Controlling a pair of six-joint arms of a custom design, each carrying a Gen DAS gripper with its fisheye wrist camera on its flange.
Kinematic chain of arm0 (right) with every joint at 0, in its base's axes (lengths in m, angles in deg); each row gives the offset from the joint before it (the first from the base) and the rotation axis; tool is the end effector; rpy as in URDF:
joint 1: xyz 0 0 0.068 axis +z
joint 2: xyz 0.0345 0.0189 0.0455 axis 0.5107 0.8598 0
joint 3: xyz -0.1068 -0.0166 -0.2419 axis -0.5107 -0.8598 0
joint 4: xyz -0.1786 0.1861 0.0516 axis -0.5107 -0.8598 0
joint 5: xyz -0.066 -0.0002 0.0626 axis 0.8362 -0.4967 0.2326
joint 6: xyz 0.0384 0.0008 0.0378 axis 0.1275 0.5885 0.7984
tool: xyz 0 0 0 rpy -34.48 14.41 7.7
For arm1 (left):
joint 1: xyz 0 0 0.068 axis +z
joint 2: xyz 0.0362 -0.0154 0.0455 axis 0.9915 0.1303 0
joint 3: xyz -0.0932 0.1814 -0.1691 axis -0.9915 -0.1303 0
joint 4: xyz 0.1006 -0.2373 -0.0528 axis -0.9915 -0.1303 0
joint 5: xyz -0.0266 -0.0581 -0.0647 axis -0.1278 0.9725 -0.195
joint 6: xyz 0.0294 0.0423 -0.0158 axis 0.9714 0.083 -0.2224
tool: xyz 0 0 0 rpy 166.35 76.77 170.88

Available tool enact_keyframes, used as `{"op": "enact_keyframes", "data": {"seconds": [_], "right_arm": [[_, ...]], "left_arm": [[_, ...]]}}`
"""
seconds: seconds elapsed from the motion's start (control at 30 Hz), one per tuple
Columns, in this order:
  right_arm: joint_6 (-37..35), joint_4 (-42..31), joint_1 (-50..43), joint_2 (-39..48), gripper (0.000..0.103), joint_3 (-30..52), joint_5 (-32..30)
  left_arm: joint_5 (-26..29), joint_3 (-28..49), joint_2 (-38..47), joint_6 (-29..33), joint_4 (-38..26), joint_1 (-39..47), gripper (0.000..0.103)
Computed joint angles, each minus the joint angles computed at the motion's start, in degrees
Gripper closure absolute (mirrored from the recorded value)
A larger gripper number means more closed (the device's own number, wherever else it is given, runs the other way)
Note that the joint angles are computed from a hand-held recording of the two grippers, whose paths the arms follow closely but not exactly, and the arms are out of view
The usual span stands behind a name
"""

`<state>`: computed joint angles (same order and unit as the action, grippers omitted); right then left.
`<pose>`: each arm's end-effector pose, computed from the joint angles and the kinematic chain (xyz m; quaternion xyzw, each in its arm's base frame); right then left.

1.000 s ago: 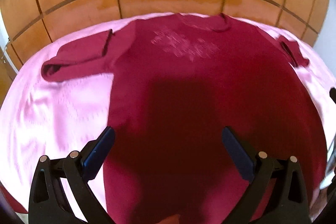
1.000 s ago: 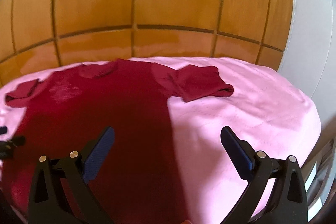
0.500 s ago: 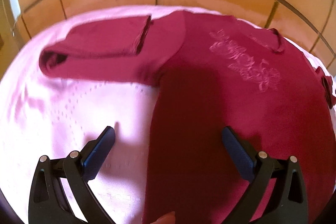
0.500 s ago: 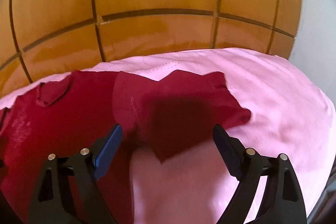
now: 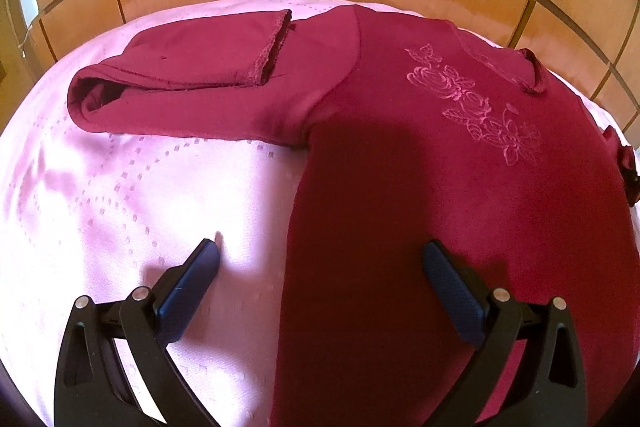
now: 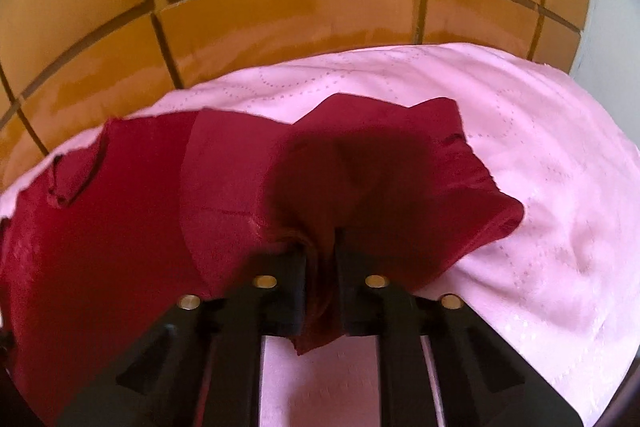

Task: Fold small clothes
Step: 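Grasp the sleeve cuff of the dark red shirt with the right gripper, then carry the held sleeve across the shirt body and open the right gripper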

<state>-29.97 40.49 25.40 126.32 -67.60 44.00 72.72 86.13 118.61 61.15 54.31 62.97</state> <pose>0.1723 -0.0217 0.1305 0.2094 0.9133 -0.0395 0.3470 0.1935 -0.0659 0.0934 0.0348 0.9574 -0.0490 0.2824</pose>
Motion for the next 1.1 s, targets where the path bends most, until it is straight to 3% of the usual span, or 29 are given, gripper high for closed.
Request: {"op": "enact_keyframes", "data": {"seconds": [0.1,0.2,0.4,0.6,0.73,0.83,1.0,1.03,1.07,1.1], "right_arm": [[1.68,-5.39,-0.84,-4.82,0.094,1.88,-2.19],[4.55,-11.91,2.18,-10.78,0.094,5.13,-3.01],[14.58,-12.82,14.96,-10.22,0.094,12.56,-1.55],[22.54,-5.41,30.0,3.72,0.094,20.3,2.14],[25.91,1.31,37.76,16.74,0.094,26.88,2.45],[26.9,4.98,41.88,25.5,0.094,31.95,2.08],[25.03,6.32,47.25,41.82,0.093,42.95,4.69],[25.43,6.23,47.7,45.09,0.076,44.79,4.45],[25.67,6.46,47.9,46.95,0.044,45.43,3.76],[25.53,7.09,47.57,47.46,0.029,44.66,3.03]], "left_arm": [[2.38,-0.69,-2.6,1.38,-1.07,1.57,0.002],[8.73,-2.13,-6.24,2.52,-0.39,5.23,0.002],[14.26,-5.65,-15.55,2.2,-0.16,12.16,0.002],[15.28,-6.32,-22.1,7.95,-3.95,15.49,0.002],[20.01,-6.87,-27.91,10.86,-9.16,20.92,0.002],[23.02,-7.09,-30.72,12.7,-11.53,24.5,0.002],[22.03,-6.61,-30.31,12.77,-11.86,24.18,0.002],[22.15,-6.41,-29.95,12.55,-11.84,24.07,0.002],[22.37,-6.14,-29.37,12.21,-11.66,23.81,0.002],[22.6,-5.58,-28.9,11.57,-11.86,23.29,0.002]]}}
